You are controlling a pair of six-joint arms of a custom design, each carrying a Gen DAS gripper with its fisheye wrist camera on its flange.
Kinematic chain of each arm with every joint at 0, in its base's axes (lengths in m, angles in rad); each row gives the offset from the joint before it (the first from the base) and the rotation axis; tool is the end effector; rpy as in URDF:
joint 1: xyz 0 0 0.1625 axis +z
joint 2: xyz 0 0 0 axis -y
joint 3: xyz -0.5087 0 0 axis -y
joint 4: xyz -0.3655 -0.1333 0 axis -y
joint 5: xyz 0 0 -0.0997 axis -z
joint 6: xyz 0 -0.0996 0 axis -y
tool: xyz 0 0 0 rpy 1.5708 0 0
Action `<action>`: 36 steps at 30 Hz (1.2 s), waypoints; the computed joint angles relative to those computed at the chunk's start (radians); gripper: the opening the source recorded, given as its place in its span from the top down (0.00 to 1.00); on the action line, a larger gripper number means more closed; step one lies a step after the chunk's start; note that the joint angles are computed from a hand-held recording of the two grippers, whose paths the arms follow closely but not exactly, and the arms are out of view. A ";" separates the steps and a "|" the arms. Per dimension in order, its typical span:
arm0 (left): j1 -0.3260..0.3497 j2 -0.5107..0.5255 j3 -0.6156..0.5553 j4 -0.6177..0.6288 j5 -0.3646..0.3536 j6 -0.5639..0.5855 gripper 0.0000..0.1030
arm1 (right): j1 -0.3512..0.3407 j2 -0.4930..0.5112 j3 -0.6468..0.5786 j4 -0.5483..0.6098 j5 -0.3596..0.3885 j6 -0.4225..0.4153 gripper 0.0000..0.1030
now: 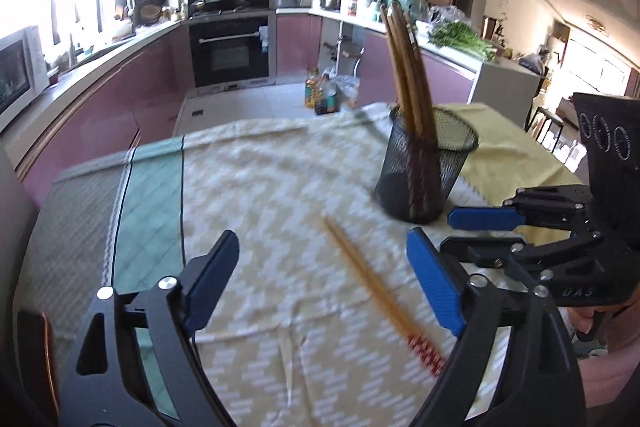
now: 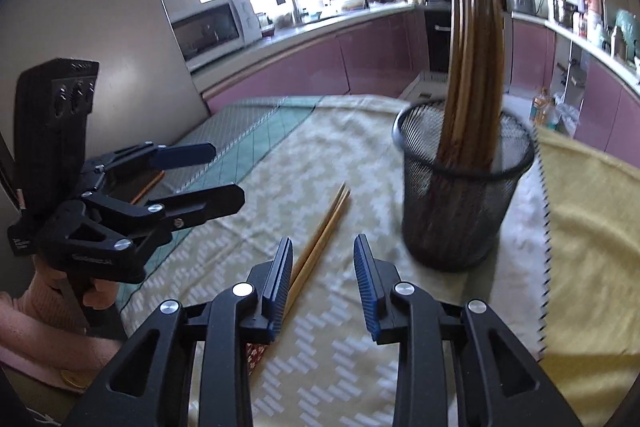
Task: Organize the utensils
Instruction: 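Move both open grippers down to the two chopsticks lying on the cloth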
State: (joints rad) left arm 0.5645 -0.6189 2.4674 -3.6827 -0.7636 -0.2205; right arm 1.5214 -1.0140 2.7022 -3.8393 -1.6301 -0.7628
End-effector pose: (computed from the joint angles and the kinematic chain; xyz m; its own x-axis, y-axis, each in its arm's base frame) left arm -0.2521 -0.4026 0.0656 -0.6945 0.3589 -0.6236 0.6803 0.6098 -0.4066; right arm 0.1093 -0.3698 0.2029 -0.7481 -0.5180 0.4147 -0.6579 0.6603 -0.3621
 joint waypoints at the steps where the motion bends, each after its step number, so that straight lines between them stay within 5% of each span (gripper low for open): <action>1: 0.004 0.002 0.010 -0.005 -0.004 -0.008 0.13 | 0.002 0.021 0.003 -0.016 -0.012 0.003 0.71; 15: 0.002 0.031 0.047 0.034 0.016 -0.139 0.15 | 0.017 0.126 0.022 -0.104 -0.092 0.042 0.71; 36: 0.028 0.019 0.054 0.041 -0.002 -0.149 0.17 | 0.061 0.180 0.006 -0.129 -0.172 0.055 0.72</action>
State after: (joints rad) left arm 0.5925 -0.5999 2.5210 -3.6415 -0.7655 -0.3691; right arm 1.5828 -0.8337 2.7078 -3.9686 -1.8020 -0.7081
